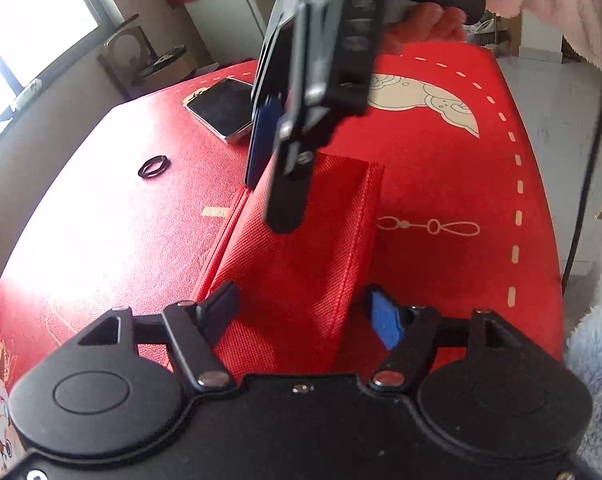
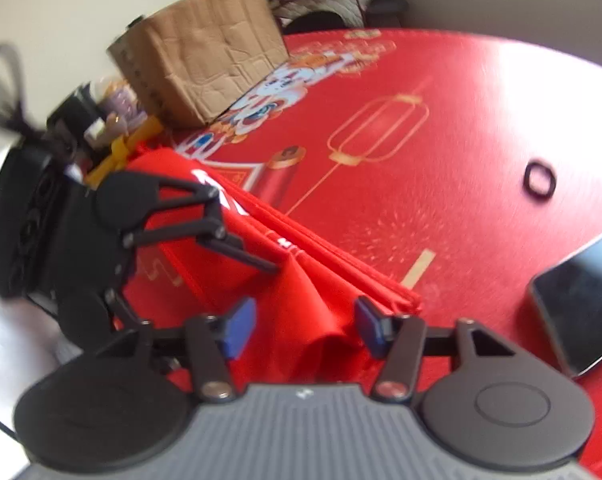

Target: Fold shopping bag

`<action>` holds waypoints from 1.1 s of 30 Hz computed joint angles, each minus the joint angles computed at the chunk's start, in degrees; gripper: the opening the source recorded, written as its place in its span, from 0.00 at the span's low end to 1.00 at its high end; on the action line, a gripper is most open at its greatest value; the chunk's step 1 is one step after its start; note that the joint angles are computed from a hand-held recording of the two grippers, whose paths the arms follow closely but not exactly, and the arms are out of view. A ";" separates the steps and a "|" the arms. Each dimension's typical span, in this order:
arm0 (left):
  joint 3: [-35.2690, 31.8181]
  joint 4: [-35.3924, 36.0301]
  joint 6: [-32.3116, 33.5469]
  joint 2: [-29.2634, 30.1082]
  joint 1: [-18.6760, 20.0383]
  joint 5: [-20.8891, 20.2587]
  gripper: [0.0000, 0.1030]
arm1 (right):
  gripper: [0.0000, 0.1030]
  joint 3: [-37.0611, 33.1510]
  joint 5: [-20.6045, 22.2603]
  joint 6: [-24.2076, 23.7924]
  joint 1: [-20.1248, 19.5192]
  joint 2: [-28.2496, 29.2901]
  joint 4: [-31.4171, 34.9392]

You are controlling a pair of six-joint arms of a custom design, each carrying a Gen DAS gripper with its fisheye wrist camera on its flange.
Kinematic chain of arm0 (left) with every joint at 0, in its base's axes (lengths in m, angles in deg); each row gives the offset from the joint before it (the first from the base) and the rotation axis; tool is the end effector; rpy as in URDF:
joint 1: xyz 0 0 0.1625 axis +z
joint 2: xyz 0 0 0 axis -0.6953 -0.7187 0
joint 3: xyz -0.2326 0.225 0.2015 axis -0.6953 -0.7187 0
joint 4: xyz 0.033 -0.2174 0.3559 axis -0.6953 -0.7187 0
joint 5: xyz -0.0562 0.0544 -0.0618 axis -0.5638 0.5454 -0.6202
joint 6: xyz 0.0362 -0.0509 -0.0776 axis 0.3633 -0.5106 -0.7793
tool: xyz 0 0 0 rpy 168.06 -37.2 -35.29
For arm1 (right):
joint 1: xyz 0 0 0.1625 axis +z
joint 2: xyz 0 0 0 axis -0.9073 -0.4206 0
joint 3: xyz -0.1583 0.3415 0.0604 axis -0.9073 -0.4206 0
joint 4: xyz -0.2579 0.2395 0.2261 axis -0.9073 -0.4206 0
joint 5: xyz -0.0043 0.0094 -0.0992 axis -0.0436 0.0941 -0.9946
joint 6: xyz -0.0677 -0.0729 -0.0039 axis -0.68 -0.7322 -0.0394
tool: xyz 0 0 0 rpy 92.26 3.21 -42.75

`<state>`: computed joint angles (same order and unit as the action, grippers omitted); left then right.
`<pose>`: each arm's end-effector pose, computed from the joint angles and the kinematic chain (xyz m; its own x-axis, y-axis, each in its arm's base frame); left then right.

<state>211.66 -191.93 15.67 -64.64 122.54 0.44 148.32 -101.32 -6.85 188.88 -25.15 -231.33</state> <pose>0.0613 -0.4281 0.2511 0.3428 0.9346 -0.0950 0.9344 -0.3288 0.1371 0.3154 -0.3316 -0.0541 -0.7749 -0.3333 0.5370 -0.5704 0.7348 -0.3670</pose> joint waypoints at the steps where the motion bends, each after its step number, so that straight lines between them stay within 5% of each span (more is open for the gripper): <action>1: -0.25 0.24 -0.26 0.08 -0.06 0.03 0.73 | 0.83 0.07 -3.02 -4.79 1.78 1.38 -1.92; 3: -0.72 0.76 -0.52 0.41 0.03 -0.10 0.74 | 0.85 0.79 -5.80 -12.41 3.58 3.54 -6.21; 5: -1.23 1.29 -0.92 0.87 0.21 -0.29 0.73 | 0.85 1.77 -5.57 -15.06 3.23 4.81 -10.08; 13: -1.48 1.42 -2.34 1.18 -0.01 -0.01 0.76 | 0.89 7.42 15.06 -10.87 -8.37 1.58 -19.32; 24: -1.53 1.44 -2.72 1.42 0.42 -0.79 0.79 | 0.92 9.17 26.58 -7.49 -16.88 0.93 -25.06; 33: -0.28 -0.52 -1.93 0.97 0.57 -1.21 0.79 | 0.92 6.06 24.82 -7.80 -17.49 1.09 -20.03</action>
<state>211.39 -192.45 13.74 -63.67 123.11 -0.77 154.38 -76.50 -14.65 171.39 -24.05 -251.36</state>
